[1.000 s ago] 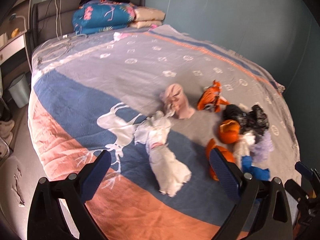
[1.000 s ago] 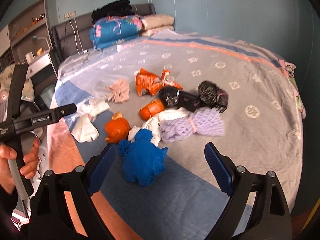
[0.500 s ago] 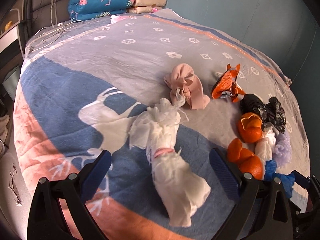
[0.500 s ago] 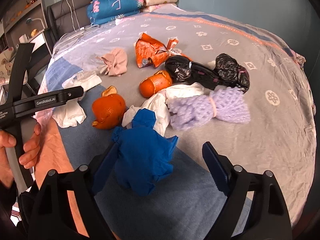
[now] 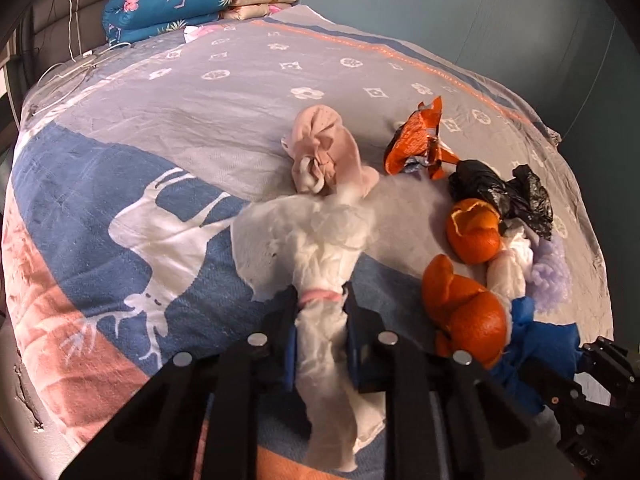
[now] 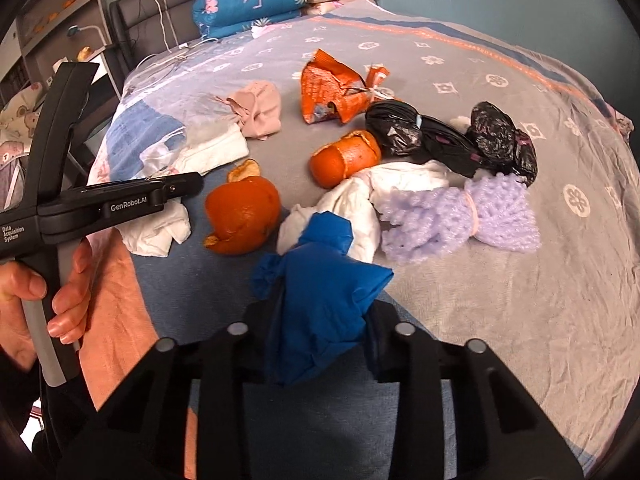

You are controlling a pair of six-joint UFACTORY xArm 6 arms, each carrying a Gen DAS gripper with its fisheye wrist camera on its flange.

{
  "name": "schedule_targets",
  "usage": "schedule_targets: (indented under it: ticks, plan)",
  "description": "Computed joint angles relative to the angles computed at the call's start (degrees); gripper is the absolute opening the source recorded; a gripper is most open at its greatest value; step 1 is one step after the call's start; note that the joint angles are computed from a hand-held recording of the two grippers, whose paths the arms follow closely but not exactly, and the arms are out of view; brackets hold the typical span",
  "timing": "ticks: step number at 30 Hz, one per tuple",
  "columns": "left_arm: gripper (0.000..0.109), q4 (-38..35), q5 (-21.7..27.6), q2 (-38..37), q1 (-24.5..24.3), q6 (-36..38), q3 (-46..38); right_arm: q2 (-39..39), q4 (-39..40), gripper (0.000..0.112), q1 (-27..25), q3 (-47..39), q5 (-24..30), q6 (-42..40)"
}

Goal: Collect trash
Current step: 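Grasp the white tissue with the left tool while the right tool grasps the blue glove, then carry the white tissue and blue glove with both tools over the bin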

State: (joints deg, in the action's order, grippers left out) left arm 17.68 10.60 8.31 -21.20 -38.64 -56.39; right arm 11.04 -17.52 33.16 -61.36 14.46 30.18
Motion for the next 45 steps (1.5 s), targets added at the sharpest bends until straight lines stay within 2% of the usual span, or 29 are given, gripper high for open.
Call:
schedule_targets:
  ticks: [5,13,21,26,31,34,36,45]
  plan:
    - [0.017,-5.4,-0.9,-2.6,-0.5,4.7,1.8,-1.5,1.0,0.021,0.0,1.5,-1.6,-0.3]
    - [0.017,0.1,-1.0,-8.0,-0.8,-0.9,5.0,-7.2,3.3,0.019,-0.2,5.4,-2.4,-1.1]
    - [0.017,5.7,0.4,-13.7,-1.5,-6.3,8.0,-16.2,5.0,0.019,0.2,11.2,-2.6,-2.4]
    - [0.017,9.2,1.9,-16.9,-2.3,-9.5,9.0,-22.3,3.6,0.019,0.6,14.5,-1.5,-1.4]
    - [0.017,13.2,3.7,-19.9,-3.9,-13.2,9.4,-27.9,7.2,0.019,1.0,17.3,0.1,-4.2]
    - [0.017,14.5,4.8,-21.4,-5.1,-14.3,9.3,-31.4,5.5,0.019,1.2,18.4,2.7,-2.7]
    - [0.017,15.8,5.6,-22.2,-6.1,-15.6,9.2,-33.9,7.7,0.019,1.3,19.5,3.4,-4.3]
    - [0.017,18.2,6.6,-24.1,-11.5,-18.8,7.8,-44.1,6.8,0.019,0.4,23.2,6.8,-4.5]
